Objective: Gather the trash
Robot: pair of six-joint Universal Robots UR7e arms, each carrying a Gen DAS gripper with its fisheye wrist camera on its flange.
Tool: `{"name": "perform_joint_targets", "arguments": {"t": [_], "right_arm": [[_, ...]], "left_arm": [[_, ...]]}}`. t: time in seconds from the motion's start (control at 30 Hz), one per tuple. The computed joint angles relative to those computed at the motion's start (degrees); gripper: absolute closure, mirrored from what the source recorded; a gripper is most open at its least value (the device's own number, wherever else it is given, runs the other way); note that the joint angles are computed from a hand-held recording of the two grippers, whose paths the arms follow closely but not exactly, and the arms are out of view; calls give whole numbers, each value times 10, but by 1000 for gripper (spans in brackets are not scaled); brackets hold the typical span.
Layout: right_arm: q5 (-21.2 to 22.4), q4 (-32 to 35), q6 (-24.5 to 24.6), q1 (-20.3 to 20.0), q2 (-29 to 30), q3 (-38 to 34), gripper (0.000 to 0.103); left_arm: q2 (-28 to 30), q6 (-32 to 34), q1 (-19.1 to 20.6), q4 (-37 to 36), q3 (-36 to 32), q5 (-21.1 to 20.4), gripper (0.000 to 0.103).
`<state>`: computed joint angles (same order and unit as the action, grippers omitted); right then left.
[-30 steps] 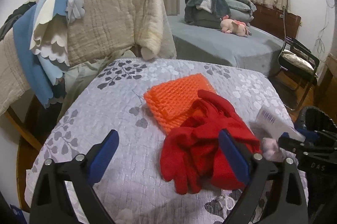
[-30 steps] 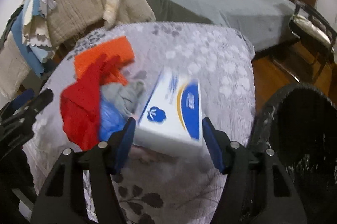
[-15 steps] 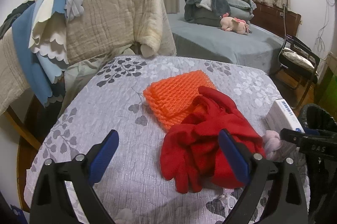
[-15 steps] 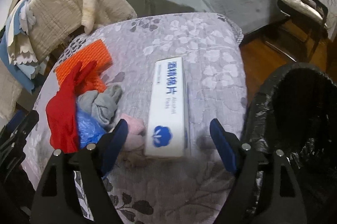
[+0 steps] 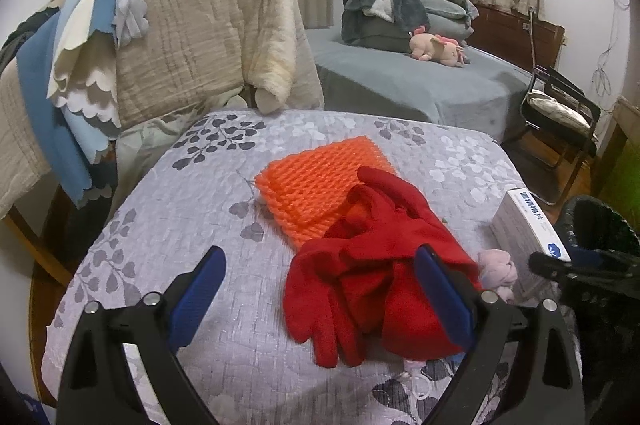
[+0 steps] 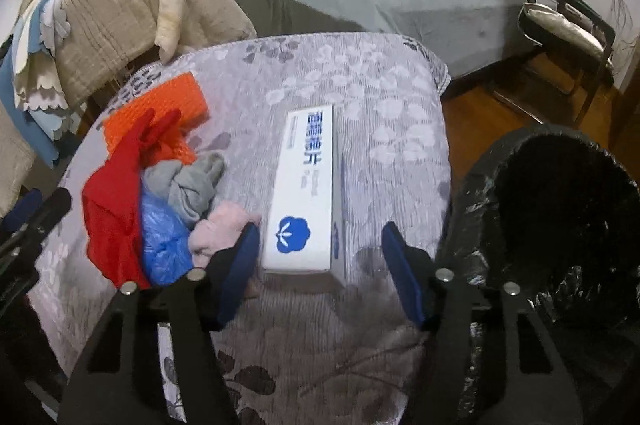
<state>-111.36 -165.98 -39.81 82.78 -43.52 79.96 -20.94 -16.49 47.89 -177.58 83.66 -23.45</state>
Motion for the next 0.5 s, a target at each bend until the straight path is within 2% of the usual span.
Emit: {"name": "perform_joint_targets", "arguments": {"t": [0.17, 0.23, 0.33, 0.5], "right_arm": [[-6, -13, -6, -1, 21, -19, 59], [-9, -7, -17, -1, 28, -28, 74], [9, 4, -9, -6, 20, -24, 74], [29, -27, -26, -6, -5, 3, 74]], "left_arm": [[4, 8, -2, -4, -5, -3, 10], [7, 16, -3, -8, -9, -5, 11], [9, 20, -5, -11, -13, -10, 15], [19, 39, -11, -22, -28, -25, 24]]}}
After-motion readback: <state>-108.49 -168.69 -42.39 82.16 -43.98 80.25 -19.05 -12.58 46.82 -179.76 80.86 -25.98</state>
